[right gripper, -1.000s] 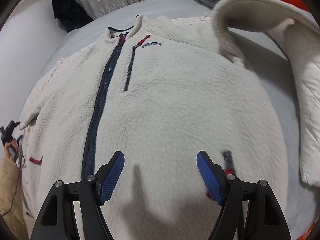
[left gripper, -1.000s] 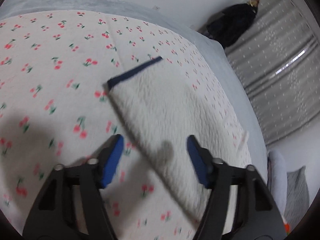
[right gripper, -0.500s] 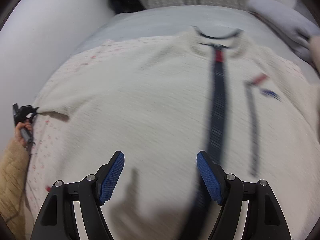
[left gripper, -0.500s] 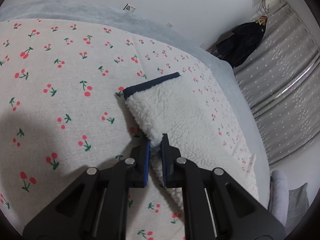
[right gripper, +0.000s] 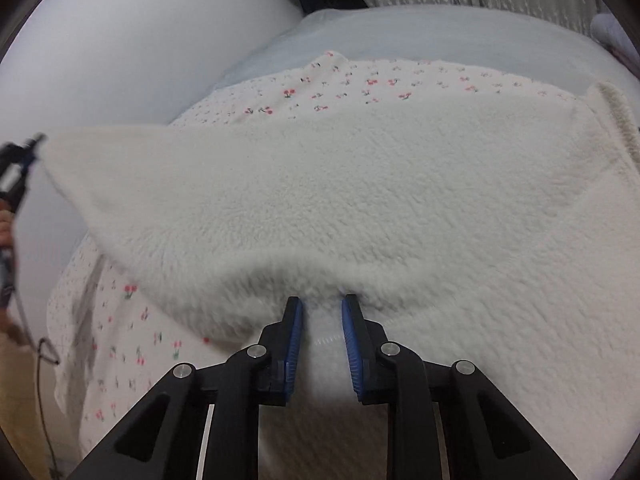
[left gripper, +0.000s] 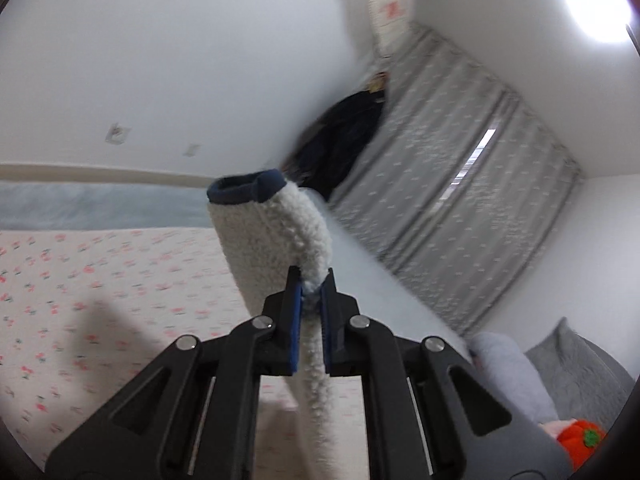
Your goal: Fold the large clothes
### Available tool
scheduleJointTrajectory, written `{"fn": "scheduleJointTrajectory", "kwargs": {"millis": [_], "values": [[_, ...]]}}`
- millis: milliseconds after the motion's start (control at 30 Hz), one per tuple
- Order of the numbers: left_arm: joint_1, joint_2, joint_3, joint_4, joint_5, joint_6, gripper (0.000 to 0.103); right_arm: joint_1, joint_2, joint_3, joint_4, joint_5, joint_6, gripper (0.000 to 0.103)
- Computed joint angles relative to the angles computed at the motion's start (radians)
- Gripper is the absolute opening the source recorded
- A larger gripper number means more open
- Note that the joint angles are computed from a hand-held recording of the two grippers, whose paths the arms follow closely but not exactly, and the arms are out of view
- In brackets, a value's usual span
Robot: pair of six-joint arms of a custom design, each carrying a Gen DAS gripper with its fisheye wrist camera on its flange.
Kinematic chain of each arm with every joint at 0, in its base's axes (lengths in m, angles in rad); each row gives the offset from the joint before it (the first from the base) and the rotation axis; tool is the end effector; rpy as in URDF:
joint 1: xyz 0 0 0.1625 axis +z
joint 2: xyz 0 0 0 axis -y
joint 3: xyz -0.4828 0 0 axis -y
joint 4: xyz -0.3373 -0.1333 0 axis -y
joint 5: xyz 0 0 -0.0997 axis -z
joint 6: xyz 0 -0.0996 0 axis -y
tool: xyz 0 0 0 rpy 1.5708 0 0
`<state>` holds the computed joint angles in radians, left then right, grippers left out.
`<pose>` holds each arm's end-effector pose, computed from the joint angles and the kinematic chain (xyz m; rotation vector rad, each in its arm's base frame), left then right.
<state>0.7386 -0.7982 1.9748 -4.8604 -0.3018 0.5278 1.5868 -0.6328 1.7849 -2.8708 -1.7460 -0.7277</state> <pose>-0.1719 -0.4654 0.2975 -0.4296 1.7856 -2.0812 0.1262 -0.6376 0.0576 1.0447 -2.7311 0.1136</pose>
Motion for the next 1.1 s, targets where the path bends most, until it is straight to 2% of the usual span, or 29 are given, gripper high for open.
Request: {"fn": "scheduleJointTrajectory", "kwargs": {"millis": [33, 100, 167, 233, 267, 367, 533, 733, 800, 867, 933, 1000, 1033, 1067, 1100], "values": [[-0.02, -0.001, -0.002, 0.027, -0.007, -0.011, 0.009, 0.017, 0.003, -0.012, 0.019, -0.033, 0.006, 0.023], [-0.048, 0.021, -0.029, 0.177, -0.049, -0.119, 0.009, 0.02, -0.023, -0.034, 0.103, -0.035, 0.009, 0.023], [-0.061, 0.055, -0.073, 0.332, -0.1, -0.219, 0.009, -0.01, -0.076, -0.053, 0.217, 0.037, 0.032, 0.027], [-0.072, 0.103, -0.115, 0.47, -0.161, -0.317, 0.009, -0.051, -0.135, -0.076, 0.294, 0.107, 0.057, 0.045], [-0.074, 0.128, -0.148, 0.56, -0.195, -0.37, 0.009, -0.067, -0.162, -0.084, 0.31, 0.123, 0.068, 0.049], [-0.082, 0.192, -0.236, 0.765, -0.266, -0.487, 0.009, -0.114, -0.232, -0.118, 0.353, 0.147, 0.067, 0.053], [-0.048, 0.36, -0.439, 1.074, -0.428, -0.656, 0.009, -0.182, -0.309, -0.207, 0.433, 0.172, 0.063, 0.063], [0.007, 0.513, -0.582, 1.334, -0.587, -0.875, 0.011, -0.287, -0.346, -0.323, 0.538, 0.248, 0.11, 0.071], [0.033, 0.537, -0.619, 1.537, -0.675, -0.959, 0.012, -0.323, -0.337, -0.373, 0.59, 0.268, 0.155, 0.071], [0.066, 0.556, -0.642, 1.746, -0.779, -1.0, 0.021, -0.351, -0.331, -0.405, 0.623, 0.291, 0.188, 0.071], [0.072, 0.531, -0.614, 1.892, -0.813, -1.044, 0.026, -0.368, -0.323, -0.429, 0.63, 0.288, 0.218, 0.072], [0.07, 0.49, -0.543, 1.869, -0.819, -1.05, 0.039, -0.384, -0.319, -0.446, 0.643, 0.291, 0.209, 0.072], [0.066, 0.46, -0.489, 1.829, -0.795, -1.051, 0.052, -0.391, -0.32, -0.452, 0.655, 0.301, 0.203, 0.072], [0.054, 0.448, -0.476, 1.802, -0.777, -1.043, 0.058, -0.397, -0.319, -0.457, 0.667, 0.312, 0.199, 0.072], [0.05, 0.433, -0.441, 1.764, -0.75, -1.04, 0.059, -0.401, -0.318, -0.462, 0.677, 0.323, 0.196, 0.072]]}}
